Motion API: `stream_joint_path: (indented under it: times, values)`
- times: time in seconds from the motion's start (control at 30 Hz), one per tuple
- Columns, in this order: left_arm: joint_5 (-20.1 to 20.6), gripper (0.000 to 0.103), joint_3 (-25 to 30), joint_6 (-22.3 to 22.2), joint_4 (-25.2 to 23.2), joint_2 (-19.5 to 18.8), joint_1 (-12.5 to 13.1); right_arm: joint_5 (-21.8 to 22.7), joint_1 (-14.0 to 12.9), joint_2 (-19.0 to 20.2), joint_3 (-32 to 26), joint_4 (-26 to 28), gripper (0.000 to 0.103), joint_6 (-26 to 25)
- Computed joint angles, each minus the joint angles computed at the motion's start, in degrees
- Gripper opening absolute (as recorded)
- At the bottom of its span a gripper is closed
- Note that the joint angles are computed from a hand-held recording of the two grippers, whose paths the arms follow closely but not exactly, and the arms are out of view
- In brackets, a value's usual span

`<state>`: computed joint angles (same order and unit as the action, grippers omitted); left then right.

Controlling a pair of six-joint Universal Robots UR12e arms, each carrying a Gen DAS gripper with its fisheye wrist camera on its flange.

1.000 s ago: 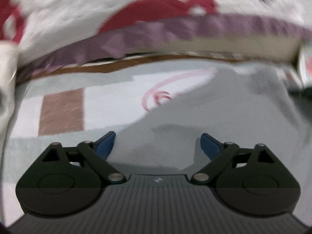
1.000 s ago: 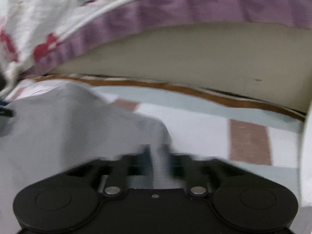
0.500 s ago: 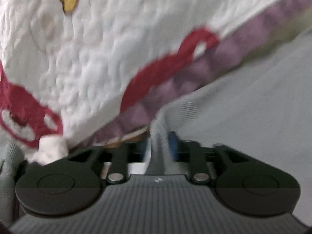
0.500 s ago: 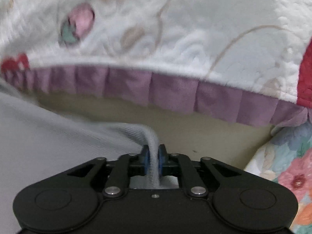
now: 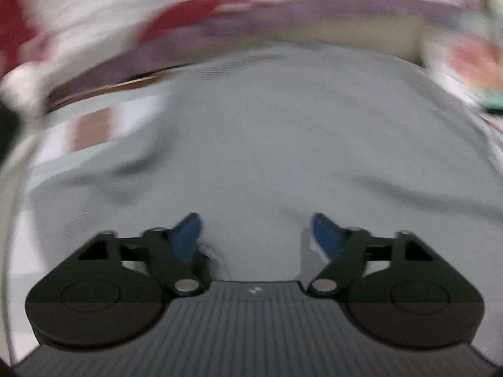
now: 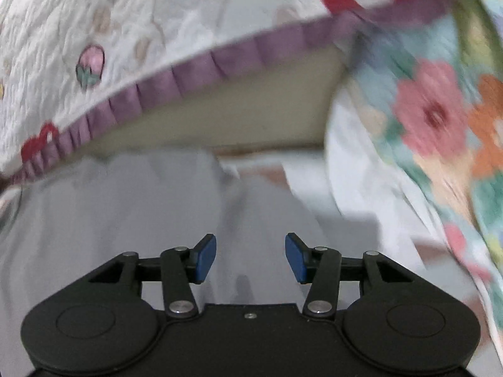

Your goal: Fold clothes

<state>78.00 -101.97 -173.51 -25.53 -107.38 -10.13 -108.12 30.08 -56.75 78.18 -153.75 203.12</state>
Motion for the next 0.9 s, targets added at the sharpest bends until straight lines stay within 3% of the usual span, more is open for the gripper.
stream_joint_path:
  times: [0.1, 0.17, 0.23, 0.33, 0.47, 0.57, 0.63, 0.67, 0.73, 0.9]
  values:
    - [-7.9, 0.088, -0.8, 0.2, -5.4, 1.0, 0.3, 1.2, 0.8, -3.0, 4.4, 2.8, 0.054, 0.3]
    - [-15.4, 0.088, -0.5, -0.8, -10.1, 0.9, 1.2, 6.1, 0.6, -4.3, 6.8, 0.2, 0.054, 2.9]
    - [-19.7, 0.089, 0.0, -0.1, -14.0, 0.8, 1.7, 11.0, 0.4, -5.5, 9.0, -2.7, 0.054, 5.4]
    - [-19.7, 0.089, 0.4, 2.0, -17.6, 1.2, 1.5, 18.0, 0.4, -5.1, 8.6, -5.4, 0.054, 4.7]
    - [-18.9, 0.090, -0.5, 1.9, -23.7, 3.2, 1.4, 23.3, 1.4, -3.1, 4.6, -1.9, 0.055, -1.0]
    - [-18.9, 0.092, -1.9, 2.0, -24.6, 4.5, 1.2, 26.8, 2.0, -1.4, 2.2, -0.1, 0.056, -2.8]
    - [-17.8, 0.079, -3.0, 1.2, -22.1, 5.1, 0.7, 29.1, 2.4, -0.1, 0.5, 1.0, 0.056, -3.6]
    - [-18.4, 0.003, -3.3, 0.8, -22.4, 5.5, 0.7, 29.8, 2.6, 0.5, -0.4, 2.0, 0.056, -4.3]
    - [-21.7, 0.003, -4.0, -0.7, -24.6, 7.2, 1.7, 31.2, 2.9, 1.8, -2.5, 4.2, 0.056, -5.9]
    - [-26.9, 0.003, -12.0, -8.6, -17.1, 17.3, 6.4, 33.6, 4.0, 4.4, -8.9, 12.3, 0.056, -15.4]
